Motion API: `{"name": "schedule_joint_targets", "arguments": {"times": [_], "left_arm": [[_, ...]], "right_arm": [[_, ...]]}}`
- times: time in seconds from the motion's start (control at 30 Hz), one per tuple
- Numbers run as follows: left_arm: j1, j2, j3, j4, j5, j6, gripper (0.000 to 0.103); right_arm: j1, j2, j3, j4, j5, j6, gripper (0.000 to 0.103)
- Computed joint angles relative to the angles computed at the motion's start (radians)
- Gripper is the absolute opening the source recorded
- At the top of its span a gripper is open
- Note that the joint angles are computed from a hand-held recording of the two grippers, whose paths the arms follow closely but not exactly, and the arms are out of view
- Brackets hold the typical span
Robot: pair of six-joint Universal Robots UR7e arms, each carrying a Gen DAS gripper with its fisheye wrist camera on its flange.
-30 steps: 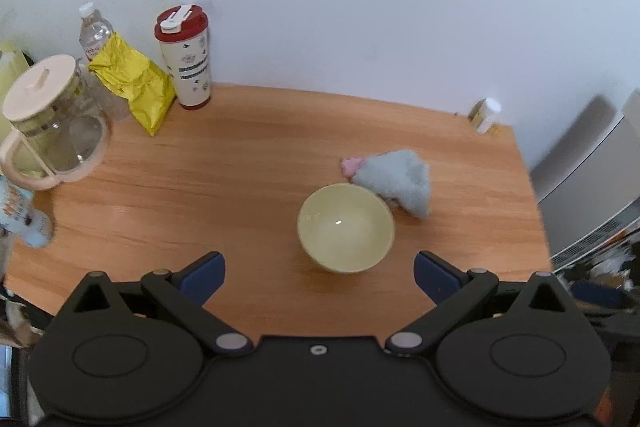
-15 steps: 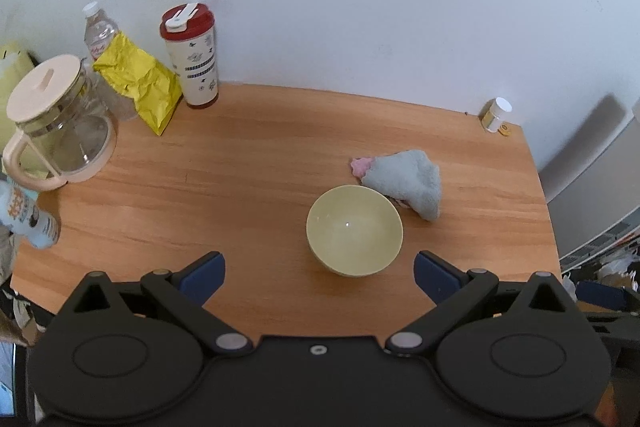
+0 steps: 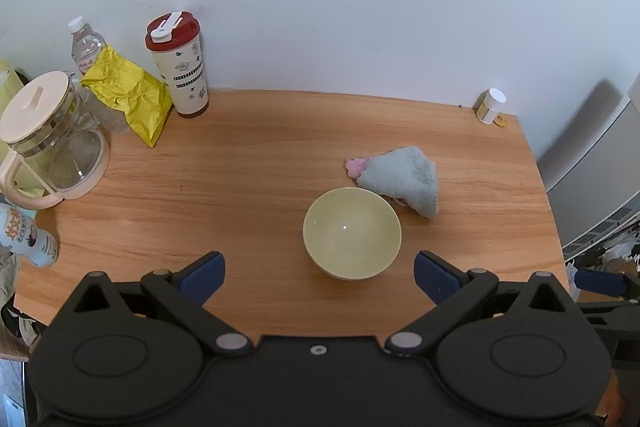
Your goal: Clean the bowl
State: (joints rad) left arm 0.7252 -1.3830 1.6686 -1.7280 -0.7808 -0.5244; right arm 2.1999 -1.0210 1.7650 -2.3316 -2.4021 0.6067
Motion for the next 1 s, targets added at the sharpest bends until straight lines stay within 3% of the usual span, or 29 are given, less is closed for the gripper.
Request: {"name": "schedule_joint_targets", "arguments": {"times": [0.23,0.4,0.57,0.67,0.77,0.93,1.0], "left_arm": [[-0.002,0.003,0.000,-0.041,0.011,0.075,0.102],[-0.005,0.024,-0.026,0.018,0.046,0.066,0.102],[0.001,0.029,-0.042,0.033,0.036,0.091,0.102],[0.021,0.023,-0.047,-0.015,-0.035,0.155,0.102],[0.026,0.023,-0.044,-0.034,-0.029,0.179,0.103],[0.070,0.023,-0.043,-0.186,-0.068,0.255,0.102],[0.087,0.029,-0.041,-0.234,-0.066,0.270,0.103]], "right_arm": [[-0.003,0.007,-0.012,0.014,0.003,-0.004,0.102],[-0.008,0.011,-0.026,0.011,-0.012,-0.016,0.102],[-0.012,0.010,-0.032,0.006,-0.030,-0.008,0.102],[-0.022,0.011,-0.032,0.005,-0.008,0.007,0.102],[-0.026,0.015,-0.028,-0.016,0.011,-0.007,0.102],[-0.030,0.038,-0.017,-0.108,0.006,-0.094,0.102],[-0.052,0.045,-0.011,-0.140,0.052,-0.110,0.102]]}}
